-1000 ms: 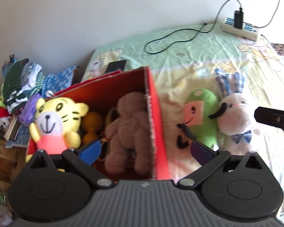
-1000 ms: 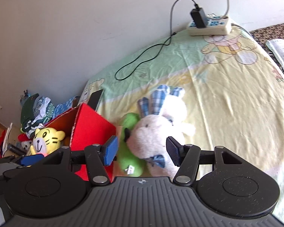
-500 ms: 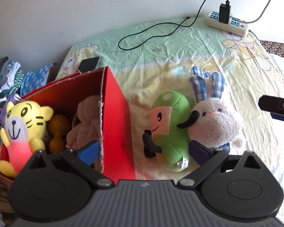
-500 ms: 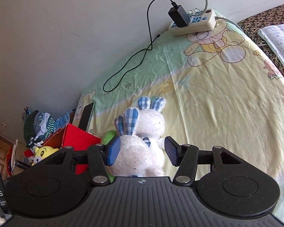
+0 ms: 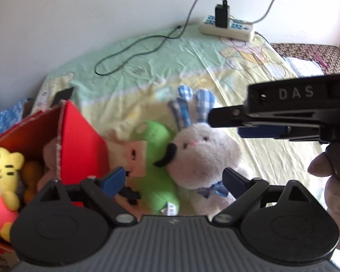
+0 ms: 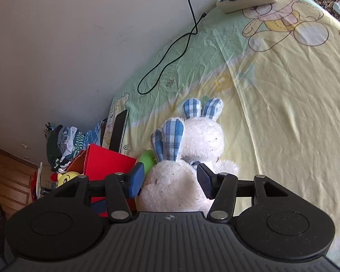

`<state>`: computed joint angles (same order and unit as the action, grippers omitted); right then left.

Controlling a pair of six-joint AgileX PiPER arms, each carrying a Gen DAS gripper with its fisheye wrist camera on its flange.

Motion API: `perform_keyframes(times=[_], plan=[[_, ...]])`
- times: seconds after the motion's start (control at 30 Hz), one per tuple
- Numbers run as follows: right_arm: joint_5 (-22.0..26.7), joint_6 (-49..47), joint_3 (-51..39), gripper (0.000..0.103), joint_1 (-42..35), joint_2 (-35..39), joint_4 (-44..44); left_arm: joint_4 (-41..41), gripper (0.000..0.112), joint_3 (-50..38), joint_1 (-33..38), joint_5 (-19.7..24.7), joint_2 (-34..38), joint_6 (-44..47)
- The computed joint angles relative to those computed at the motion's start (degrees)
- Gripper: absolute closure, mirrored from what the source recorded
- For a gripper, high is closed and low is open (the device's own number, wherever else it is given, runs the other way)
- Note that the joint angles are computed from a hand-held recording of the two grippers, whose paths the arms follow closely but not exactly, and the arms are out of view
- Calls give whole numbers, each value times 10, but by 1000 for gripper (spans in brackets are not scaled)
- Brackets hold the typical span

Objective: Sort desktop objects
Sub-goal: 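Move the right gripper to the white bunny with plaid ears, then close the right gripper on the white bunny plush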

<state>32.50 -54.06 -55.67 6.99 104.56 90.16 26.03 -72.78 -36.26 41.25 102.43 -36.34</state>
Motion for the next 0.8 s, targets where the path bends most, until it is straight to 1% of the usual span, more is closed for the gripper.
perform_keyframes(times=[0.03,0.1,0.17,0.2,0.23,0.27,0.33,0.37,0.53,0.67,0.7,0.8], plan=[[5,-5,-2,47,2,5,-1,-3,18,2,1,-9,6,6],[-1,6,-10,47,9,12,-22,5,18,3,-3,-18,20,1],[-3,6,-13,51,10,18,-34,-5,20,1,-2,-27,32,14],[3,4,-12,55,5,21,-31,-14,22,-3,-2,-28,38,24],[16,2,-10,59,-5,23,-27,-21,27,-4,-3,-32,41,33],[29,-4,-8,60,-14,25,-21,-25,30,-5,-6,-35,44,39],[51,-19,2,66,-32,28,-5,-11,34,-9,-19,-38,51,33],[59,-22,8,67,-40,26,-1,-11,37,-12,-24,-41,55,38],[67,-54,44,66,-64,11,28,43,37,-21,-58,-39,69,4],[59,-64,53,56,-68,11,58,53,37,-21,-67,-56,66,5],[60,-66,51,56,-67,16,62,57,37,-22,-70,-57,67,3],[89,-61,44,56,-76,37,69,69,37,-26,-70,-55,74,-8]])
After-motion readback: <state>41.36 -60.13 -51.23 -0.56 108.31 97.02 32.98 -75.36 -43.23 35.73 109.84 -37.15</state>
